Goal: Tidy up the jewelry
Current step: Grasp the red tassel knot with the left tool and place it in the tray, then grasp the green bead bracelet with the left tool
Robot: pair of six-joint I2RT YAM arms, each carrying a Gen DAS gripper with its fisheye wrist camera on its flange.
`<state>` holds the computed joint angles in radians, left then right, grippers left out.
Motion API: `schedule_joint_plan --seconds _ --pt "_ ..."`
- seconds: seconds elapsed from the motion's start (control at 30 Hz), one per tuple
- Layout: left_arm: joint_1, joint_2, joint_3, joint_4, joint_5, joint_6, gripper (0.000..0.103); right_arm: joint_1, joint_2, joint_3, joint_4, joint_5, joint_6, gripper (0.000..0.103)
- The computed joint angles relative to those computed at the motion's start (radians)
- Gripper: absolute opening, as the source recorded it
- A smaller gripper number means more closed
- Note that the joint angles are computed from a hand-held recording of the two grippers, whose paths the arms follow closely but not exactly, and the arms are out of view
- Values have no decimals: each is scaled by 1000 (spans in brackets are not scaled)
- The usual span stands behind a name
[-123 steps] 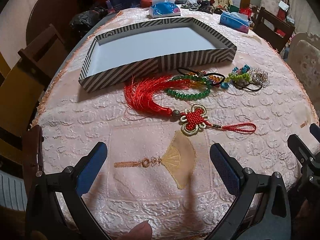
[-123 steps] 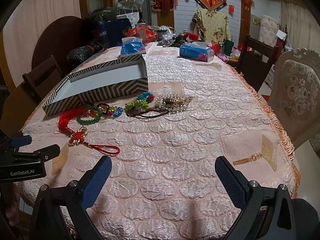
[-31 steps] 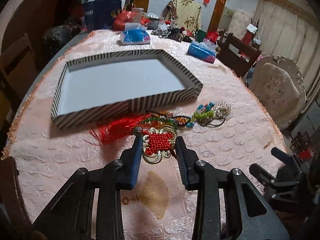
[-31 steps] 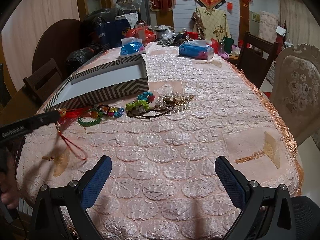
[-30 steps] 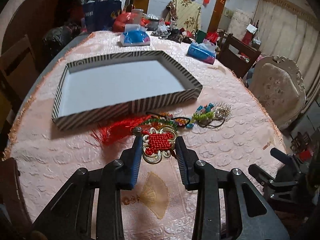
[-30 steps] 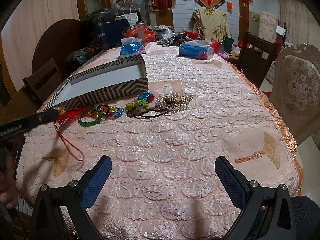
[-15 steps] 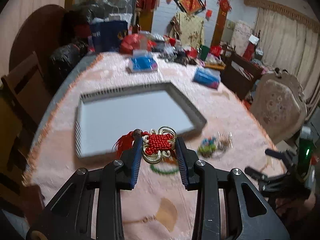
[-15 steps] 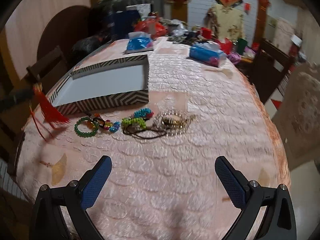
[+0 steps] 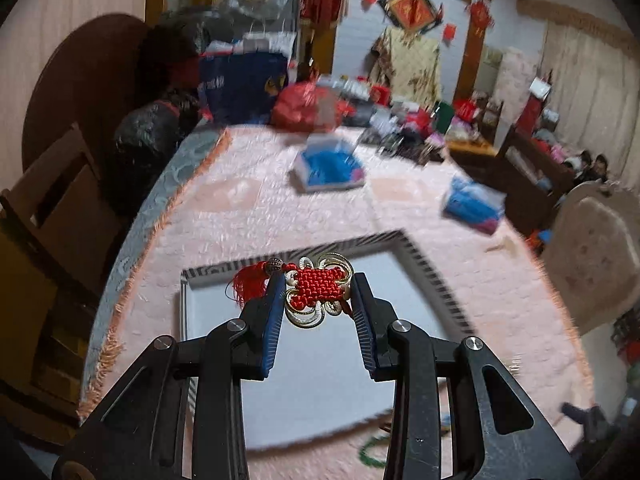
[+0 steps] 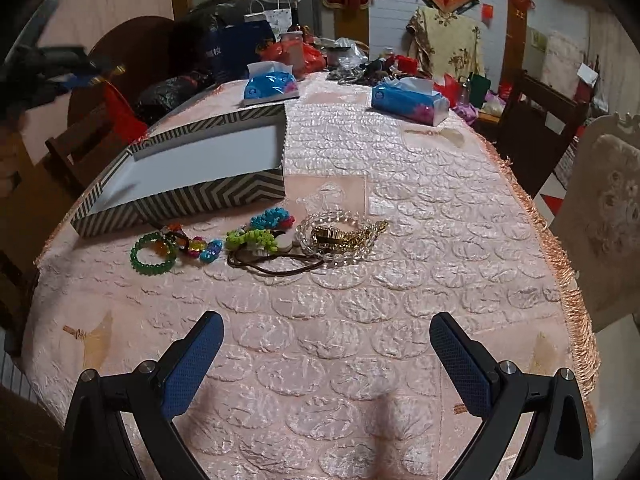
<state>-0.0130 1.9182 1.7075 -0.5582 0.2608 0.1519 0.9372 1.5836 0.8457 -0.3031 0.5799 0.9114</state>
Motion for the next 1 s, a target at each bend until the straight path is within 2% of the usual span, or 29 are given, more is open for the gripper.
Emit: schedule_joint_plan --seconds 0.13,0.23,0.4,0.47,0.57,0.7,0.8,0.93,1.0 --pt "1 111 -5 32 -53 -5 32 -10 2 -6 4 -10 2 103" --pt "10 158 -60 93 -110 3 32 -19 4 -6 2 -15 8 103" --pt "22 173 -133 153 -153 23 34 -28 9 -6 6 -27 8 103" --pt "25 158 -173 182 -156 33 41 -29 15 -2 5 -29 3 103" --pt "24 124 -229 212 -159 49 42 -25 16 0 0 -25 6 103" --pt "30 67 -296 238 -126 51 44 -26 10 -4 0 -17 15 103" --pt "36 -43 -430 316 -85 60 44 -22 4 -7 -1 -12 20 103" --pt "19 -184 -608 333 52 143 47 -17 5 -3 -2 -6 16 103" --pt "-22 -207 -661 326 58 195 50 -16 5 -2 -5 -4 20 103"
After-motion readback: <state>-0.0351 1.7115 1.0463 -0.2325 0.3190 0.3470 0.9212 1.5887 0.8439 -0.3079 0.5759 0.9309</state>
